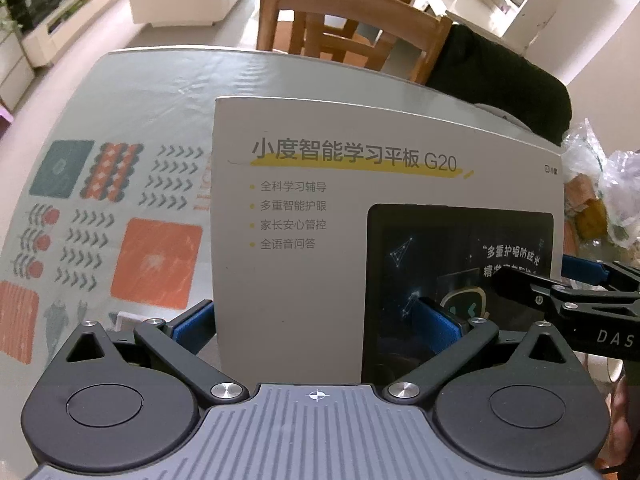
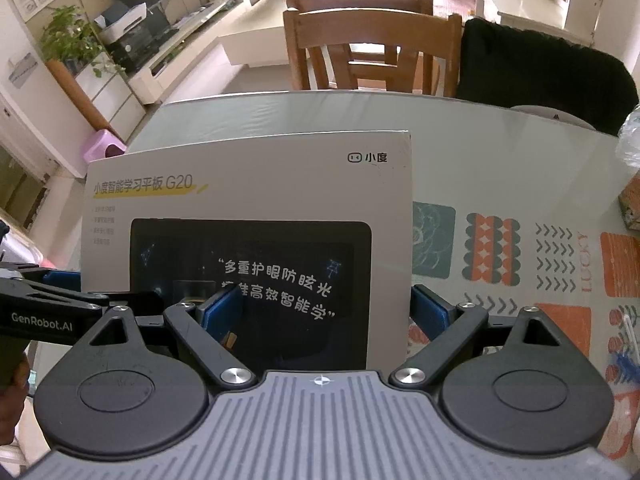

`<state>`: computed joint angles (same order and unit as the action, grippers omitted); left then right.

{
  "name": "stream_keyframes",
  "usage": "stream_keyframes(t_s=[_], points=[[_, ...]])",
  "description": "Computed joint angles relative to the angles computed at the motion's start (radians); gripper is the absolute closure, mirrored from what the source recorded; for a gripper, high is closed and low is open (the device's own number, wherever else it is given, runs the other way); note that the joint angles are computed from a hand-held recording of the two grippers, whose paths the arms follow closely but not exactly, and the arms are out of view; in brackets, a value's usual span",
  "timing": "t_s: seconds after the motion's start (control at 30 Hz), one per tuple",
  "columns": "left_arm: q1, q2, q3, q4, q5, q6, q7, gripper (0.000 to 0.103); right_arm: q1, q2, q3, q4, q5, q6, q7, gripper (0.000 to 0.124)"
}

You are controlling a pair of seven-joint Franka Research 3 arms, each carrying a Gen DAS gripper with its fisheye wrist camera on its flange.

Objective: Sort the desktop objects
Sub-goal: 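Lift the tablet box with both tools and carry it toward the open box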

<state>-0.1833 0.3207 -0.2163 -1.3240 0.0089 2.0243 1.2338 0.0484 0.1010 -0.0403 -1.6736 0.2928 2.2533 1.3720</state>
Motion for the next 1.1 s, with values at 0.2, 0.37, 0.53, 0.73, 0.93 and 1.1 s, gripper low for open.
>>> stream_keyframes(t_s=[0.2,0.37,0.53,0.73,0.93,1.1], points=[[0.047,-0.148,0.002,-0.193,-0.078,0.048,0.091,0.000,0.037,-0.122,0.020,-0.136,-0.078,0.039,0.115,0.021],[0.076,-0.273,0.028,-0.341,-0.159,0.052,0.180,0.000,0.067,-0.222,0.054,-0.243,-0.150,0.056,0.233,0.021],[0.088,-0.411,0.069,-0.499,-0.214,0.055,0.263,0.000,0.095,-0.314,0.091,-0.335,-0.186,0.056,0.325,0.021],[0.085,-0.552,0.120,-0.649,-0.260,0.030,0.350,0.000,0.119,-0.449,0.147,-0.459,-0.234,0.040,0.447,0.021],[0.070,-0.654,0.155,-0.755,-0.280,0.003,0.404,0.000,0.136,-0.577,0.197,-0.572,-0.253,0.011,0.562,0.021],[0.062,-0.707,0.168,-0.815,-0.281,-0.029,0.413,0.000,0.153,-0.638,0.213,-0.630,-0.247,-0.026,0.611,0.021]])
